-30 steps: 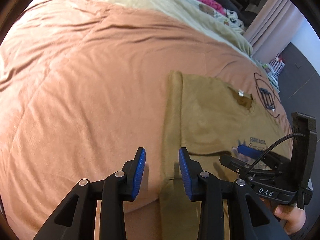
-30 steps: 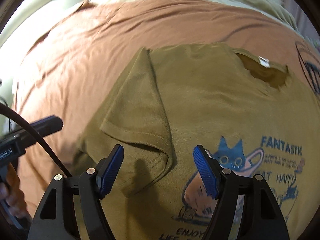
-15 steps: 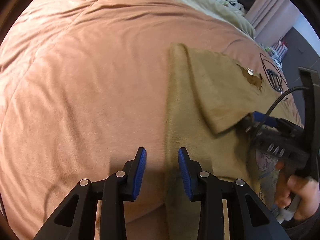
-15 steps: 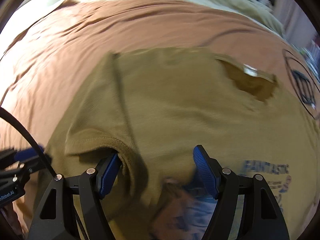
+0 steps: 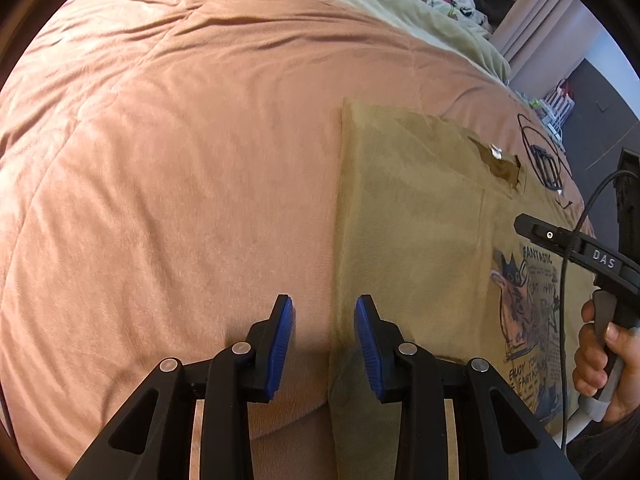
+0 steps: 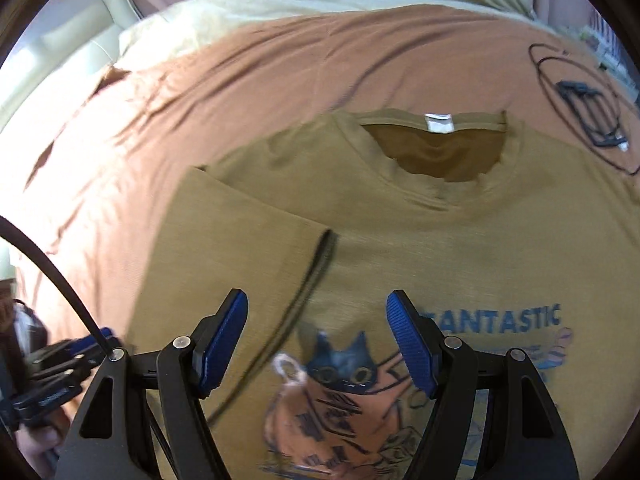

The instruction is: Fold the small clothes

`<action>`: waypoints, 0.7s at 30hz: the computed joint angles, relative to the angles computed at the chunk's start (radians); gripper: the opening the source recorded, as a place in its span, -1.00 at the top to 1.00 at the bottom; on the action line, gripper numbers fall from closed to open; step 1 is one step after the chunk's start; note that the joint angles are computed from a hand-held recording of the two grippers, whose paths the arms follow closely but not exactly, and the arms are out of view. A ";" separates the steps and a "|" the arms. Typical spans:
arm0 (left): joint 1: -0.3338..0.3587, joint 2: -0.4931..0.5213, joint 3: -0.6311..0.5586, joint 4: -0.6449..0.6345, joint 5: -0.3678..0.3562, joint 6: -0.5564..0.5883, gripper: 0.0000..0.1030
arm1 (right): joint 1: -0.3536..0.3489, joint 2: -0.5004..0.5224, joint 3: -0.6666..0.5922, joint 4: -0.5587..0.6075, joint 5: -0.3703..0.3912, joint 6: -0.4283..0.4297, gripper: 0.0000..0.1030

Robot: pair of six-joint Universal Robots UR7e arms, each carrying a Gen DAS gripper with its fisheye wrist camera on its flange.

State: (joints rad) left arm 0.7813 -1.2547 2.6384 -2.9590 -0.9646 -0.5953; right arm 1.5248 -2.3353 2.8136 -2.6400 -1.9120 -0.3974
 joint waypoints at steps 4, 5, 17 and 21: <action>0.010 0.016 -0.025 -0.020 0.005 0.027 0.31 | -0.187 -0.010 -0.016 0.036 0.175 -0.087 -0.20; 0.016 0.025 -0.034 -0.032 0.007 0.036 0.31 | -0.217 0.000 -0.018 0.037 0.204 -0.102 -0.09; 0.101 0.172 -0.166 -0.148 0.009 0.170 0.31 | -0.323 0.182 -0.055 -0.083 0.297 -0.160 1.00; 0.121 0.212 -0.209 -0.158 0.024 0.204 0.31 | -0.319 0.193 -0.046 -0.125 0.274 -0.152 1.00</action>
